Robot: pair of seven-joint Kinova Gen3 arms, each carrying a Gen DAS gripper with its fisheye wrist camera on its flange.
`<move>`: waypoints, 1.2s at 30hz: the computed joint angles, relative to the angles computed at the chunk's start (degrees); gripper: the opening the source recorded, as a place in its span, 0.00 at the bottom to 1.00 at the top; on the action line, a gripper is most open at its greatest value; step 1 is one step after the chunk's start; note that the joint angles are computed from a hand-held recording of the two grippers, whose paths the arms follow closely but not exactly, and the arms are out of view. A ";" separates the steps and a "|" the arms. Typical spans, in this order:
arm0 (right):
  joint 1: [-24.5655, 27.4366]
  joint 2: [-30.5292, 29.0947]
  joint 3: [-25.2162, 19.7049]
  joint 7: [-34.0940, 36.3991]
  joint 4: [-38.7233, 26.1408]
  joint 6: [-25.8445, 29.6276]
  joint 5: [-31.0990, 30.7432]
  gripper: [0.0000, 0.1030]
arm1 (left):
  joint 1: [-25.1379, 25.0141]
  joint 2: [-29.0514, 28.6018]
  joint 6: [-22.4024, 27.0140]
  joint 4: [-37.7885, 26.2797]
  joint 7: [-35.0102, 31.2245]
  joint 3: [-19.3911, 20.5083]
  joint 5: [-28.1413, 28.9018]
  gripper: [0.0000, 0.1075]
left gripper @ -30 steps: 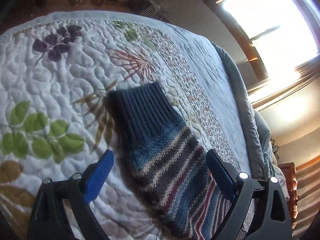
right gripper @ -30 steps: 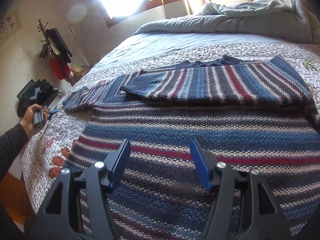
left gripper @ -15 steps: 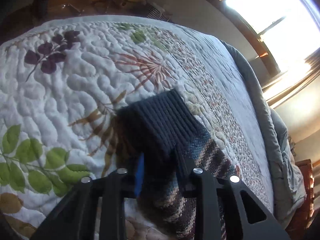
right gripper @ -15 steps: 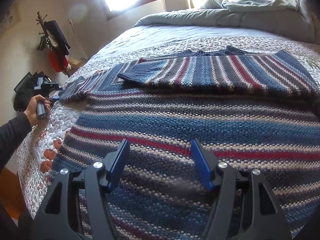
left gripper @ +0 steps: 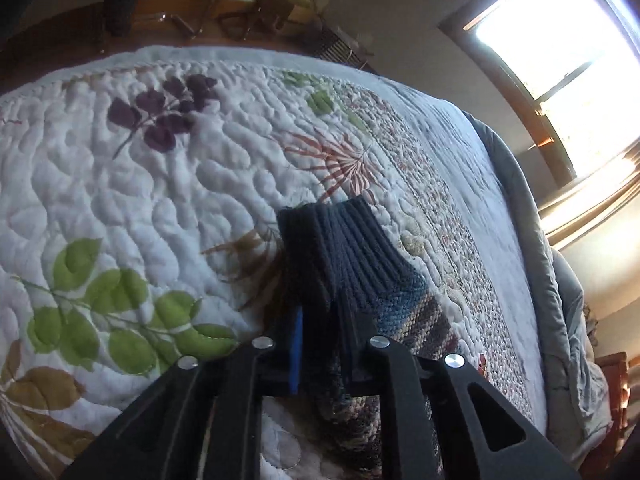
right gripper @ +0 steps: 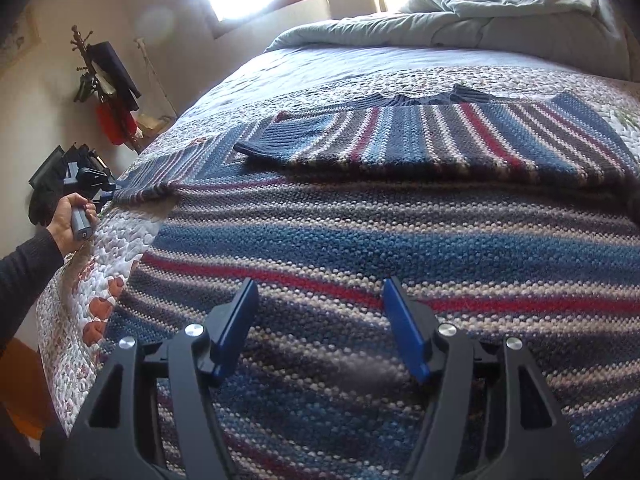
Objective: Fold small clothes
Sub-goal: 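Lift the other sleeve cuff with the left gripper and lay it across the body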
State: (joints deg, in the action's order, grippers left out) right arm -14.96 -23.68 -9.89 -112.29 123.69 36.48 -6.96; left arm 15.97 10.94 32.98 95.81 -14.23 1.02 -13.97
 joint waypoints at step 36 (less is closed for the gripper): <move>-1.44 -2.86 7.96 8.69 -1.27 4.56 -8.53 0.68 | 27.66 12.71 31.82 -55.43 -9.20 2.43 -22.72 0.08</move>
